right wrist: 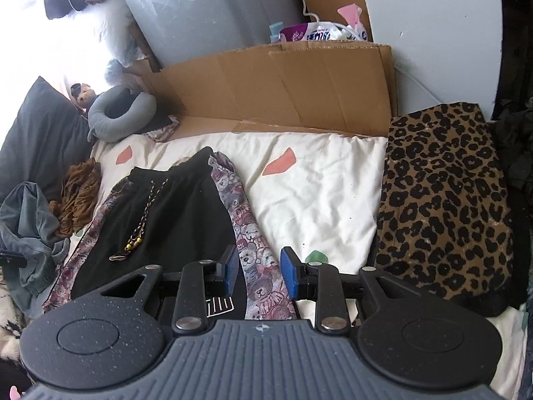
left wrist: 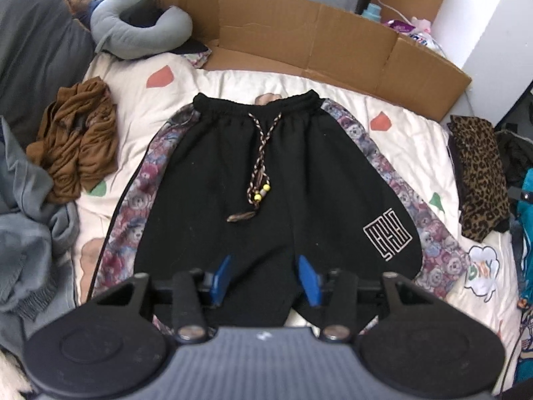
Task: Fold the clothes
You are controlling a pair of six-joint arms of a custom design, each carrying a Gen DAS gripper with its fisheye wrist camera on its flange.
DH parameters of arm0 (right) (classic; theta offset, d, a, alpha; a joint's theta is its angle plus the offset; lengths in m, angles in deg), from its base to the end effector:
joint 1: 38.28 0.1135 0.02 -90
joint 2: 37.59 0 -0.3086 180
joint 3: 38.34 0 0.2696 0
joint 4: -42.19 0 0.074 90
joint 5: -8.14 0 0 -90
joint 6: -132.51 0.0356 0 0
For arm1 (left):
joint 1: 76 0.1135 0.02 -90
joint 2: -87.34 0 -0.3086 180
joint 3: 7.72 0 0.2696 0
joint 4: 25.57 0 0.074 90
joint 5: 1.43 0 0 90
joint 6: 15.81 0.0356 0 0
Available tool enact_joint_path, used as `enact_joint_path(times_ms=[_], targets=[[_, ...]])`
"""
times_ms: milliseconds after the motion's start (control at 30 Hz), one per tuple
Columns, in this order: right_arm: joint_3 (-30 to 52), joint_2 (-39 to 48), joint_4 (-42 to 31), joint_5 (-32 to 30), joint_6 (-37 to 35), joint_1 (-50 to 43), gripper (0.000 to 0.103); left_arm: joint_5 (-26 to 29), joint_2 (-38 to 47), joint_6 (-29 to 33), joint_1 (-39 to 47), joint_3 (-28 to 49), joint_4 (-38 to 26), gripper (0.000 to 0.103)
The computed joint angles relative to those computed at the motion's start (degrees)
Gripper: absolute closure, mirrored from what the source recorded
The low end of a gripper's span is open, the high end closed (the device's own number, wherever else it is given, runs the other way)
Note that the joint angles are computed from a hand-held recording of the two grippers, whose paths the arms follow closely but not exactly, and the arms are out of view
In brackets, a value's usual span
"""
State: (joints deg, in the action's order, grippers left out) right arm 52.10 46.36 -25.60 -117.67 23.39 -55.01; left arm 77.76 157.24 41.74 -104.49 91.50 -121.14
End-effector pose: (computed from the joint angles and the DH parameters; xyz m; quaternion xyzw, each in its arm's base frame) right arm 0.2978 -0.0678 0.3606 -0.0954 0.9201 0.2108 0.3161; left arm 0.1727 -0.0861 0.4356 -0.0530 0.9730 -0.0244 0.2233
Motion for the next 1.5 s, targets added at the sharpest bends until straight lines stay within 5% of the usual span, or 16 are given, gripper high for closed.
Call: enact_joint_path(times_ms=[600,1500], targets=[[-19.35,-5.50,7.13,5.56,-0.71,-3.70,0.068,-1.17,-11.02,-21.87,-17.39,-23.96,8.22,0.055],[-27.26,4.75,19.51,9.19,7.91,-1.55,0.069,1.28,-8.14,-28.48,-30.61,-39.54,28.48,0.055]])
